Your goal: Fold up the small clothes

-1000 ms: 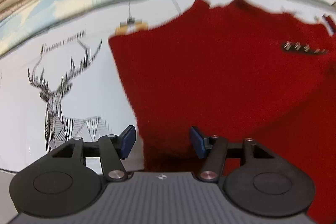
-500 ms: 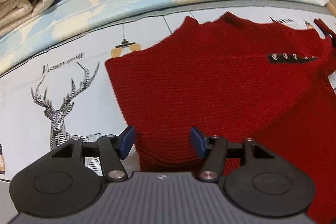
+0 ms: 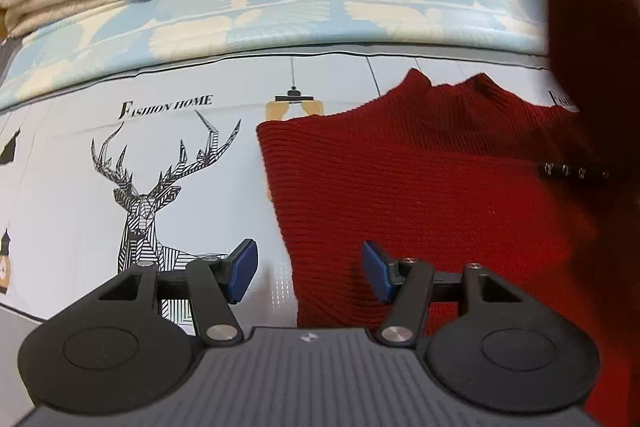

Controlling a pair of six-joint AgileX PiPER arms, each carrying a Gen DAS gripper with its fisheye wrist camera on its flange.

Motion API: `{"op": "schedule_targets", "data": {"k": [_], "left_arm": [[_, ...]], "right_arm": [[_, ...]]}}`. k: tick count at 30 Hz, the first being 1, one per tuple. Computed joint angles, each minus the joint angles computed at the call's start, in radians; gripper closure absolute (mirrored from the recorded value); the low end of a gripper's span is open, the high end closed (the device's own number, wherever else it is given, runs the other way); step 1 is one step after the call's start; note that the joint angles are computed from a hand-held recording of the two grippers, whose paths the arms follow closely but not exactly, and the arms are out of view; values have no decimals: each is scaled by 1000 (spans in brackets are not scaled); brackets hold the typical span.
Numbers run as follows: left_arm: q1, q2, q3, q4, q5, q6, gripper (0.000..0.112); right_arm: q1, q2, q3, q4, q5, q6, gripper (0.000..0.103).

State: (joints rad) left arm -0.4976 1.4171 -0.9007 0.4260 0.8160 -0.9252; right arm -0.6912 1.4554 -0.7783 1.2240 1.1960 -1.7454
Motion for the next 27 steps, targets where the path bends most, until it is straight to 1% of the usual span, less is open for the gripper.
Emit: {"op": "schedule_targets", "data": {"k": [1, 2, 4, 5, 6, 8, 10, 12, 13, 15, 16, 17, 18, 19, 20, 21, 23, 25, 26, 27], "left_arm": [[5, -4, 2, -6, -3, 1, 49], [9, -9, 5, -12, -6, 5, 49], [14, -12, 9, -21, -10, 12, 49], [19, -13, 12, -24, -12, 16, 49], [24, -15, 15, -27, -14, 18, 49], [42, -19, 21, -45, -30, 30, 49], [74, -32, 35, -114, -71, 76, 49], [121, -51, 55, -262, -131, 198, 53], [137, -57, 64, -342, -154, 276, 54], [153, -53, 78, -503, -179, 457, 56], [146, -45, 81, -555, -183, 529, 57], [124, -30, 78, -566, -179, 567, 58], [92, -11, 70, -540, -171, 573, 59], [42, 15, 59, -485, -161, 549, 60], [16, 35, 54, -469, -155, 553, 62], [4, 48, 56, -482, -156, 575, 65], [-17, 73, 59, -507, -161, 612, 66], [-58, 101, 57, -478, -155, 605, 66], [-82, 116, 56, -452, -149, 592, 66], [-107, 129, 57, -425, -150, 575, 67]], "right_arm": [[62, 8, 24, -64, -85, 13, 87], [129, 30, 31, -147, -175, 63, 81], [239, 56, 57, -280, -357, 162, 79], [271, 70, 63, -331, -411, 199, 77], [281, 87, 61, -370, -427, 219, 77], [264, 102, 37, -394, -390, 236, 77], [231, 107, -18, -405, -307, 257, 76], [193, 79, -46, -393, -257, 261, 73], [174, 85, -83, -386, -235, 270, 72], [130, 65, -139, -372, -198, 322, 69], [111, 49, -157, -367, -201, 358, 69], [86, 25, -172, -367, -209, 410, 68], [58, 14, -181, -368, -216, 450, 66], [38, -4, -190, -380, -225, 515, 65], [18, -16, -193, -386, -228, 560, 63], [-16, -27, -192, -383, -223, 586, 63], [-56, -39, -164, -351, -242, 574, 61], [-58, -39, -121, -313, -310, 517, 61], [-35, -35, -111, -331, -372, 535, 61], [-16, -25, -117, -359, -403, 578, 61]]}}
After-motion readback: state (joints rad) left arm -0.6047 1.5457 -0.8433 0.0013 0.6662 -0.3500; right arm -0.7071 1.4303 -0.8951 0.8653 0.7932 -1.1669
